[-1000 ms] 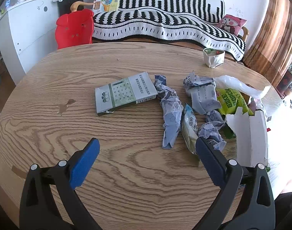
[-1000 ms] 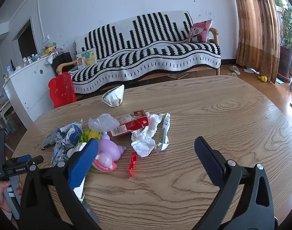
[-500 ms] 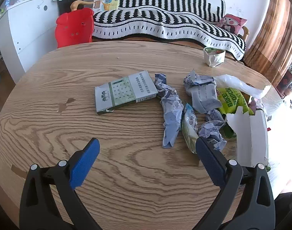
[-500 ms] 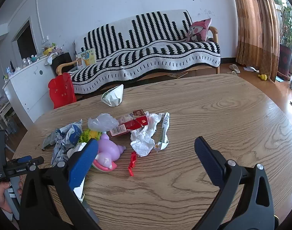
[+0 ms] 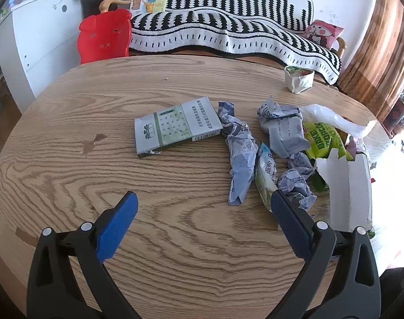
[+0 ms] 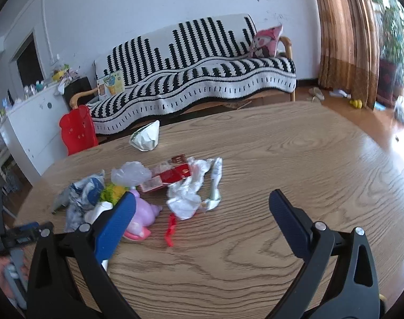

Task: Collect trash
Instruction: 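Move both tools toward the trash on the wooden table, then grasp the white barcode strip with the right tool while the left grasps the green-white box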

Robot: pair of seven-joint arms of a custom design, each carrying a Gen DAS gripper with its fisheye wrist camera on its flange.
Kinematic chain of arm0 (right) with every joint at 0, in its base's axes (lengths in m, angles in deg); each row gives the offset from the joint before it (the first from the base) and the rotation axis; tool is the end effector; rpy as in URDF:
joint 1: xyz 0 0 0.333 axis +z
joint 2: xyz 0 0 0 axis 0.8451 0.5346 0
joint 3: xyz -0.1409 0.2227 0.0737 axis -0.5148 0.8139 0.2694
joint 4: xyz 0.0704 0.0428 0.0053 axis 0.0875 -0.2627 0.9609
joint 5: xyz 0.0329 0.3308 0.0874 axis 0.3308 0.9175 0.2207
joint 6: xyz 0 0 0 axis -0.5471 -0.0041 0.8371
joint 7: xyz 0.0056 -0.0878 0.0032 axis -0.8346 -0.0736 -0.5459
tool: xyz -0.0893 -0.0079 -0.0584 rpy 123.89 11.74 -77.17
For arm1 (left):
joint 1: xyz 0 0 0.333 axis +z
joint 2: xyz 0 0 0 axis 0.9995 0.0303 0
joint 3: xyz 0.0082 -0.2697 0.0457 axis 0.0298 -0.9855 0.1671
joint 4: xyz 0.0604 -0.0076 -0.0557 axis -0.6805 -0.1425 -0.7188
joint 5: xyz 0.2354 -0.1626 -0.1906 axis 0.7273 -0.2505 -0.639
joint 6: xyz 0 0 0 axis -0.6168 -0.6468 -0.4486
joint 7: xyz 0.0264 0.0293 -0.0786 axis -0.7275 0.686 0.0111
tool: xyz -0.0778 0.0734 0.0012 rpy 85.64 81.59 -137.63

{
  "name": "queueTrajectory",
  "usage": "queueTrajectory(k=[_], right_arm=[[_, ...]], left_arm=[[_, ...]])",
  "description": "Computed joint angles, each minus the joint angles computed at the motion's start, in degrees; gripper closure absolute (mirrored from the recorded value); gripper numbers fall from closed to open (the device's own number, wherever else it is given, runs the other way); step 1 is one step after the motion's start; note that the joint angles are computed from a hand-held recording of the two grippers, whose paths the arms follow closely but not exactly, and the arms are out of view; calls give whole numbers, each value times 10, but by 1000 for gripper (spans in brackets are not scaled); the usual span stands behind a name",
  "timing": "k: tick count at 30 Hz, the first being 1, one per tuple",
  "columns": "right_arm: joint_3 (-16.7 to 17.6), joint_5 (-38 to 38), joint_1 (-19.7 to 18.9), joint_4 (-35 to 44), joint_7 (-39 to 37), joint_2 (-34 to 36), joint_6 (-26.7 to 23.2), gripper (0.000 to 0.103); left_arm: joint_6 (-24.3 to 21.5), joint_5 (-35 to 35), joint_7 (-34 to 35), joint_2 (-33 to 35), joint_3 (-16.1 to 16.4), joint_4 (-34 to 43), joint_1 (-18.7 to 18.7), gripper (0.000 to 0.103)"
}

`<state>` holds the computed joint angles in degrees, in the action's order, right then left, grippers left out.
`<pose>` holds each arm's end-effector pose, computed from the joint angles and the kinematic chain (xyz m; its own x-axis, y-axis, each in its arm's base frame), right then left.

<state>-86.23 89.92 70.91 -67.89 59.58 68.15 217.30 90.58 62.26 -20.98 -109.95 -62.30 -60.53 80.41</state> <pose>0.5174 0.0944 0.5346 0.4647 -0.8640 -0.1936 -0.6097 -0.1538 -0.7775 0.3706 -0.1623 0.4974 0.5524 -0.8253 0.1174 -0.6205 -0.5011 -0.6032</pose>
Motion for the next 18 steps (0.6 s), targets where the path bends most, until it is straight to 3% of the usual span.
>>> queueTrajectory(k=[2, 6, 10, 14, 16, 18], right_arm=[[2, -29, -6, -5, 2, 5, 43, 6], [-2, -118, -34, -7, 105, 27, 117, 6], [-17, -101, -54, 24, 175, 45, 48, 6], [-9, -91, -57, 51, 173, 65, 0, 6], [1, -111, -51, 69, 167, 79, -3, 6], [9, -178, -42, 118, 169, 117, -19, 6]], left_arm=[[-21, 18, 24, -11, -2, -1, 3, 6], [-21, 71, 63, -38, 0, -28, 18, 6], [-33, 97, 71, -38, 2, -42, 34, 6], [-59, 108, 118, -9, 2, -14, 37, 6], [-114, 114, 165, 24, -4, 25, 38, 6], [-167, 127, 204, 63, -8, 65, 37, 6]])
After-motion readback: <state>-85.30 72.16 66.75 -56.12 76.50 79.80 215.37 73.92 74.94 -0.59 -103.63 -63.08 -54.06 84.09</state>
